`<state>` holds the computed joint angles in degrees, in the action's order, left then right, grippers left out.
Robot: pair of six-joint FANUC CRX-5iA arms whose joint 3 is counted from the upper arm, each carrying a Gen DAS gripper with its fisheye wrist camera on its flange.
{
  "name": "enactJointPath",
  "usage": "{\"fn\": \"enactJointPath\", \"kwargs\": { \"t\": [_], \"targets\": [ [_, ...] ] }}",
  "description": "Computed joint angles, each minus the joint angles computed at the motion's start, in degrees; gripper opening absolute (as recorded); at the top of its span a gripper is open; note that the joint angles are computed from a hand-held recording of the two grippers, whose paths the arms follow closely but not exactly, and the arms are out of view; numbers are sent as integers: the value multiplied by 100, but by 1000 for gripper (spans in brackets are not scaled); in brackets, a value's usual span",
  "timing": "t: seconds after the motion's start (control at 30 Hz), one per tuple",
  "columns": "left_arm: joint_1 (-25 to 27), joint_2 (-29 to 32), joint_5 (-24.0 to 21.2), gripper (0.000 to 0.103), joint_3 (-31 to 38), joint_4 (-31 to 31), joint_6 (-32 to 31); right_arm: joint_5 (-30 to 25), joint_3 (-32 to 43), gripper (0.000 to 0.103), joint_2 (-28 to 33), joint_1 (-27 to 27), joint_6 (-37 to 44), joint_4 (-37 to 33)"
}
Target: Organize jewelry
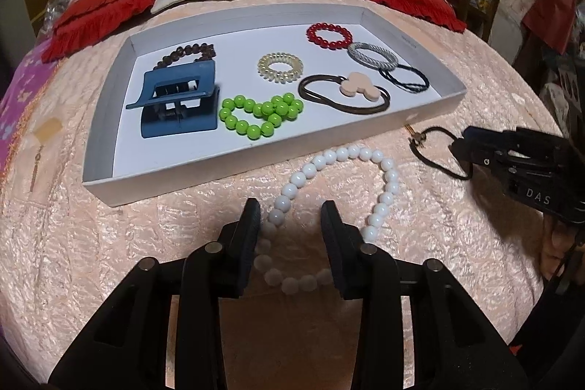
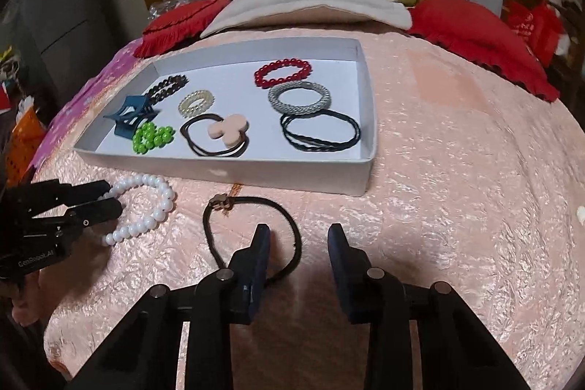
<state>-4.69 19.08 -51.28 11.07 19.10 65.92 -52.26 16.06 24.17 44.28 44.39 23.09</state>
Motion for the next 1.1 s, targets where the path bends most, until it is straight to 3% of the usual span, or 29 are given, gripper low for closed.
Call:
{"fn": "enactJointPath", "kwargs": {
  "t": [0.03,0.13,0.43,0.7,1.1],
  "targets": [
    [-4,-1,0,17,-10,24,-54,-26,11,31,7,18,81,1],
    [6,-1,-19,8,-62,193,-222,-68,25,30,32,74,283,50],
    [56,-13,-3,8,-121,370,-277,-30,43,3,-20,35,444,-161],
    [259,-124,156,8,-359,1068,-454,1262,-624,3,-596,-14,87,-211],
    [247,-102,107,8,-318,1015,-454,1768,-756,3,-747,7,113,-357]
  ]
}}
